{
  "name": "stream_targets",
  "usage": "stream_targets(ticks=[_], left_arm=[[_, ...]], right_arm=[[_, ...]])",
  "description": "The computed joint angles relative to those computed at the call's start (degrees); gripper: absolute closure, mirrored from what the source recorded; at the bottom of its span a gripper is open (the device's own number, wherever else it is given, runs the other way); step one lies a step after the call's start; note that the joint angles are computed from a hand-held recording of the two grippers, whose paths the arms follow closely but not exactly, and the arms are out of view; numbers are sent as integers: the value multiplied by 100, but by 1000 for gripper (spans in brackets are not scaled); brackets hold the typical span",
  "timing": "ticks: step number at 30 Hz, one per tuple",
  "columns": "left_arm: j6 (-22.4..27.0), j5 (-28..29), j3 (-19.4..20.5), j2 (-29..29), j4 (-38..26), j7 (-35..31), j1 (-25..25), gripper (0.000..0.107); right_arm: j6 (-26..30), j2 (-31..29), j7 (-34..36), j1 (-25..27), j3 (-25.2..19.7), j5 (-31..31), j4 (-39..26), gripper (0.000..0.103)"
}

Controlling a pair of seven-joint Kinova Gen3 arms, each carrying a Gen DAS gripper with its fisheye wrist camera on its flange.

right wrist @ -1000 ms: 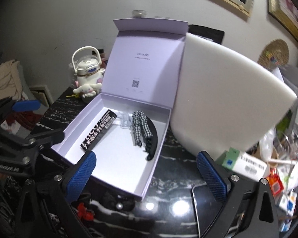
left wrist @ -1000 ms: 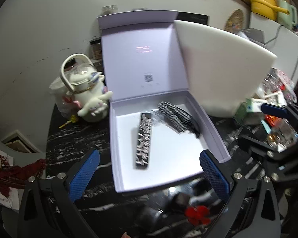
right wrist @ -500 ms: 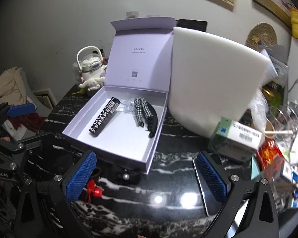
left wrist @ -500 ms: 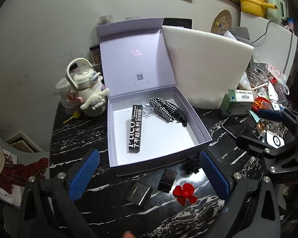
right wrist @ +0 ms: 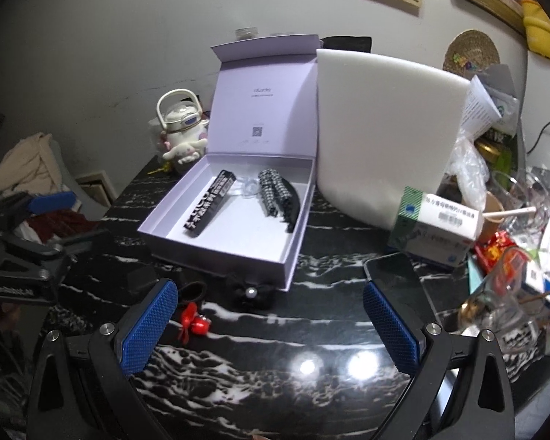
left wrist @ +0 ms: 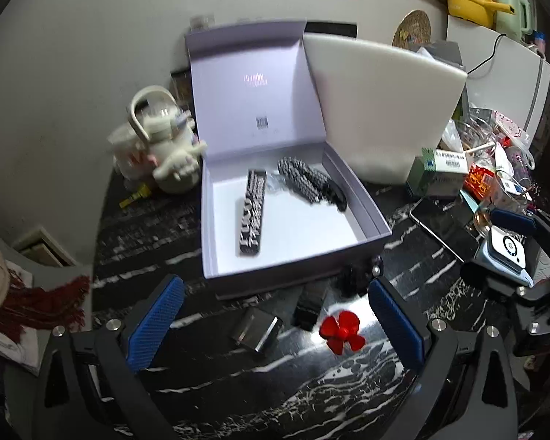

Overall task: Organize rigid objects
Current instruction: 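Withdraw both grippers from the lavender box back over the table, then move the right gripper to the red fan while the left gripper approaches the smoky translucent case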

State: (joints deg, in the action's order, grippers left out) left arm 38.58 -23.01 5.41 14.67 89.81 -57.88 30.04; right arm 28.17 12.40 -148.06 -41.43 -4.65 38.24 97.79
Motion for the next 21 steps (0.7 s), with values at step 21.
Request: stream_targets(ticks=[21], left_arm=[[-899, 1422, 2, 287, 812, -1275, -794, 5]], right_arm=[[-808, 801, 1167, -9, -113, -1288, -110, 0]])
